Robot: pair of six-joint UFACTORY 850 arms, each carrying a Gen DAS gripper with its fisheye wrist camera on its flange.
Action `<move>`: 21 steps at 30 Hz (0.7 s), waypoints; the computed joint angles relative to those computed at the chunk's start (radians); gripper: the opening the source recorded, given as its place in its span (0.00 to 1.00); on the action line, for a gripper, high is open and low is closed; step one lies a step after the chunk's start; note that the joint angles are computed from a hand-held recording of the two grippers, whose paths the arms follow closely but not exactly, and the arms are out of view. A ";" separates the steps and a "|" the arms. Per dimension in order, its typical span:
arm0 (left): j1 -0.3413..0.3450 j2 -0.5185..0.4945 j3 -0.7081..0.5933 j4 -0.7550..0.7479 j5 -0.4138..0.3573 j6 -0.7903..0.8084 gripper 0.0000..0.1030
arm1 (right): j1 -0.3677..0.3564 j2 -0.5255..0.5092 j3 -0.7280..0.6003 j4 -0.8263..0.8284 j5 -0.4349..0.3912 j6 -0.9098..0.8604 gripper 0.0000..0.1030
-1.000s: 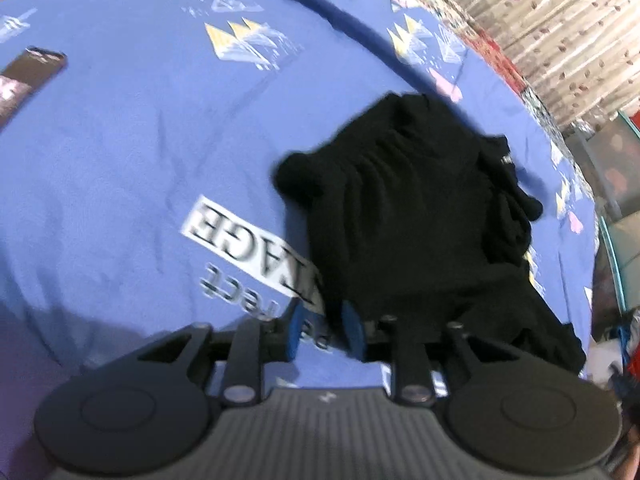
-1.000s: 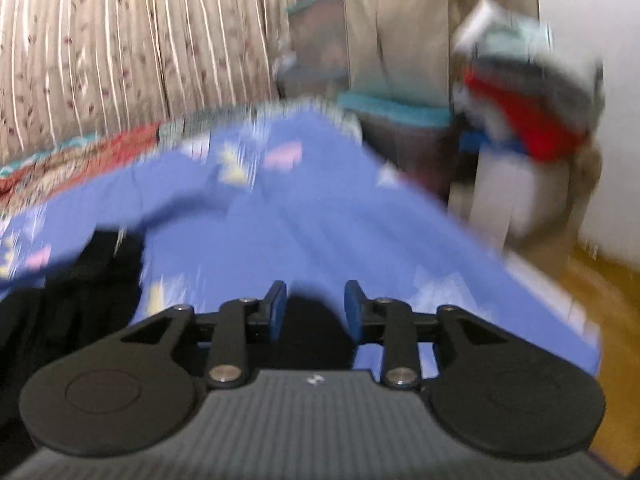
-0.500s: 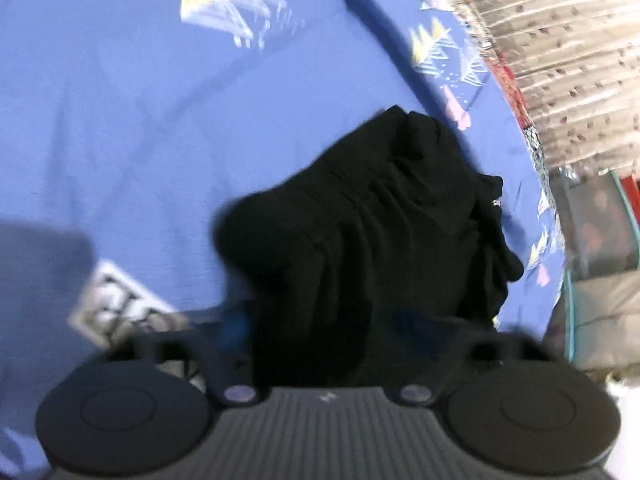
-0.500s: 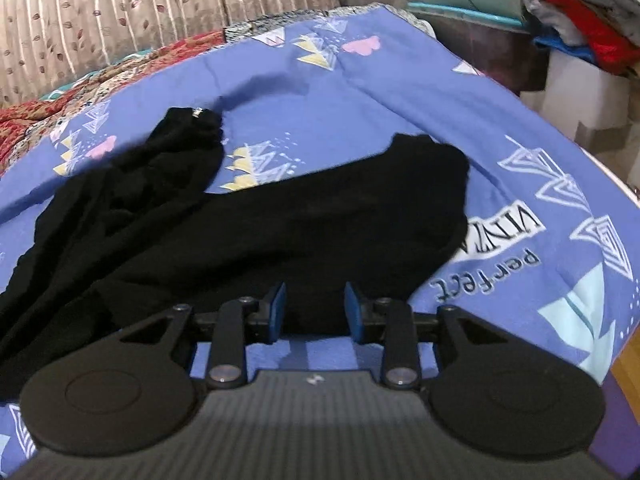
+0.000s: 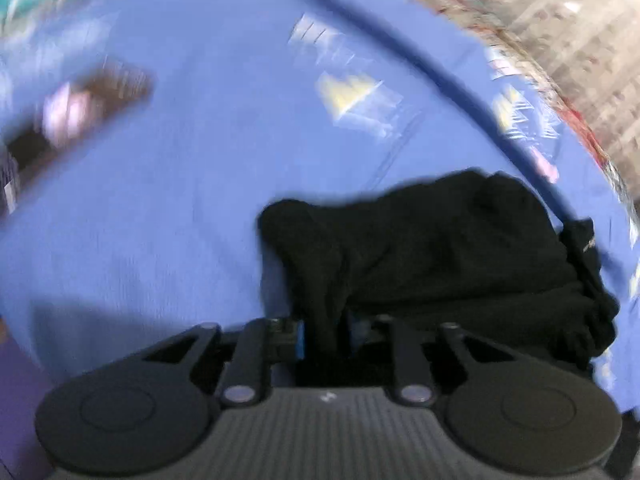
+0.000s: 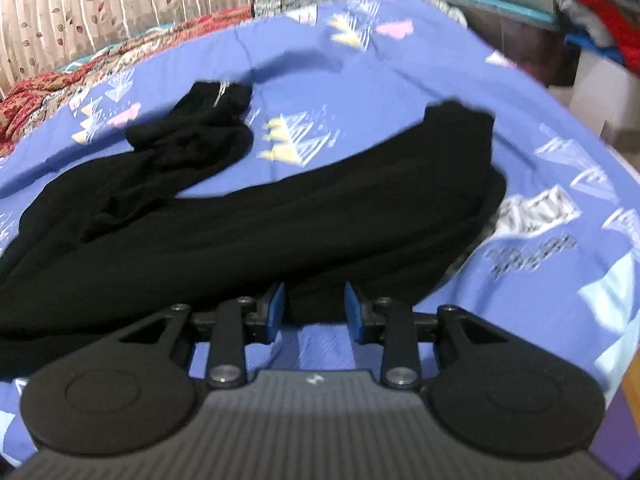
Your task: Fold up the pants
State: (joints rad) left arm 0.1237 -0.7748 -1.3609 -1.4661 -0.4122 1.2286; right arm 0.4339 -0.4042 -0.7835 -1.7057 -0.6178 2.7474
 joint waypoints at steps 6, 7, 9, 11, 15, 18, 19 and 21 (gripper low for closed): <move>-0.003 0.081 0.086 -0.196 0.017 0.251 0.50 | 0.002 -0.019 -0.003 -0.019 0.045 0.073 0.39; 0.007 0.088 0.087 -0.166 -0.008 0.232 0.52 | 0.005 -0.023 -0.005 -0.019 0.045 0.091 0.39; 0.014 0.104 0.102 -0.127 -0.044 0.205 0.57 | 0.008 -0.027 -0.007 -0.025 0.042 0.115 0.40; 0.027 0.113 0.118 -0.072 -0.085 0.176 0.62 | 0.012 -0.032 -0.010 -0.030 0.036 0.124 0.44; 0.036 0.100 0.122 0.033 -0.172 0.090 0.68 | 0.024 -0.049 -0.017 -0.037 0.014 0.141 0.53; 0.034 0.084 0.114 0.077 -0.203 0.045 0.73 | 0.045 -0.071 -0.031 -0.028 -0.019 0.133 0.62; 0.029 0.077 0.107 0.094 -0.205 0.026 0.73 | 0.055 -0.081 -0.038 -0.017 -0.035 0.116 0.64; 0.025 0.072 0.101 0.105 -0.212 0.015 0.73 | 0.074 -0.102 -0.051 0.002 -0.068 0.069 0.67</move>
